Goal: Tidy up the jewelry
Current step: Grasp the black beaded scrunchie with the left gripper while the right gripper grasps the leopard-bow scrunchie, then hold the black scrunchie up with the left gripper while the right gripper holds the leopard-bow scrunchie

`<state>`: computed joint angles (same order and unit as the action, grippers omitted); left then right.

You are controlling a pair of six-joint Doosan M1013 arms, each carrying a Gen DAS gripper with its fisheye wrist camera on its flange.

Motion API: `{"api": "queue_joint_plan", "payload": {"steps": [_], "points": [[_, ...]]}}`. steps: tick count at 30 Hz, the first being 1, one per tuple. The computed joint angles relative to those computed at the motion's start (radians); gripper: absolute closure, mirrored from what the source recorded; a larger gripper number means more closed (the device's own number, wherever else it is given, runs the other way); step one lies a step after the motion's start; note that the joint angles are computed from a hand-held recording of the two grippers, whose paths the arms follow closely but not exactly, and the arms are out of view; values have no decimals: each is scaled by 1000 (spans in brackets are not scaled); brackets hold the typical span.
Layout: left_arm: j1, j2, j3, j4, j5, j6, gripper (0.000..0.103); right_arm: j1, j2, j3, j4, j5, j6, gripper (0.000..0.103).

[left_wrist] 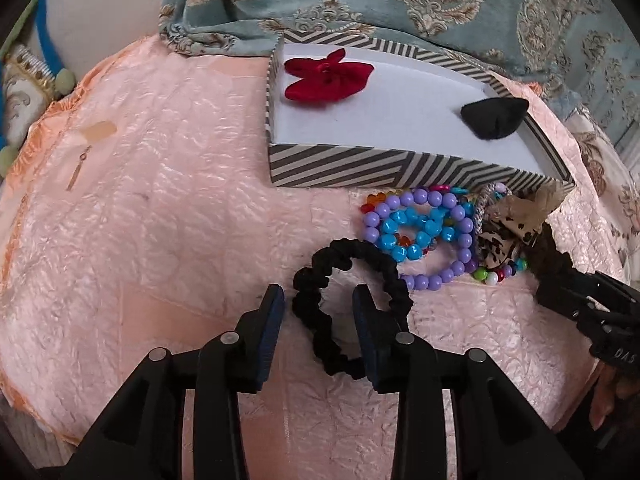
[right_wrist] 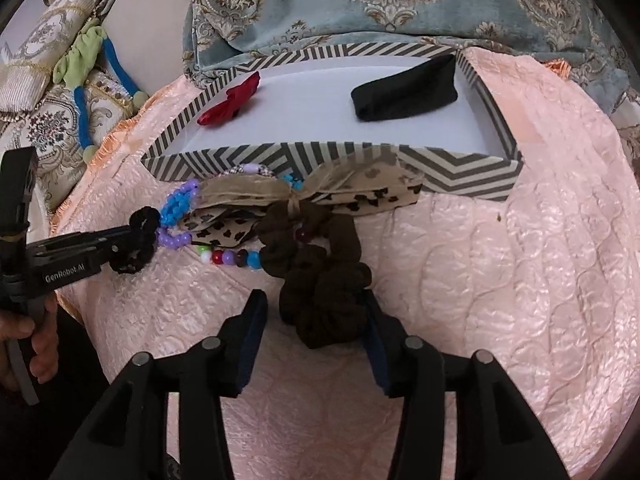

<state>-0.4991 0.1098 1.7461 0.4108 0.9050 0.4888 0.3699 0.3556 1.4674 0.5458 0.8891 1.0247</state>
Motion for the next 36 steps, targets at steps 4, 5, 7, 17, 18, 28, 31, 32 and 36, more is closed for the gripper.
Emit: {"api": "queue_joint_plan", "payload": {"steps": [4, 5, 7, 17, 18, 28, 31, 32, 36], "points": [[-5, 3, -5, 9, 3, 6, 103, 0, 2, -7, -4, 14, 2, 50], [-6, 3, -5, 16, 5, 1, 103, 4, 0, -8, -21, 10, 13, 50], [-3, -3, 0, 13, -8, -6, 103, 9, -6, -4, -36, -14, 19, 59], [-8, -40, 27, 134, -51, -151, 103, -2, -60, 45, 49, -175, -77, 87], [-7, -40, 27, 134, -52, -154, 103, -5, -66, 51, 59, -194, -86, 87], [-7, -36, 24, 129, -56, -154, 103, -30, -105, 89, 228, -300, -201, 87], [-9, -36, 24, 133, -59, -154, 103, -25, -99, 82, 195, -288, -172, 87], [-9, -35, 23, 132, -58, -152, 103, -23, -98, 82, 188, -287, -166, 87], [-10, -36, 24, 139, -57, -161, 103, -18, -100, 85, 167, -293, -160, 87]]}}
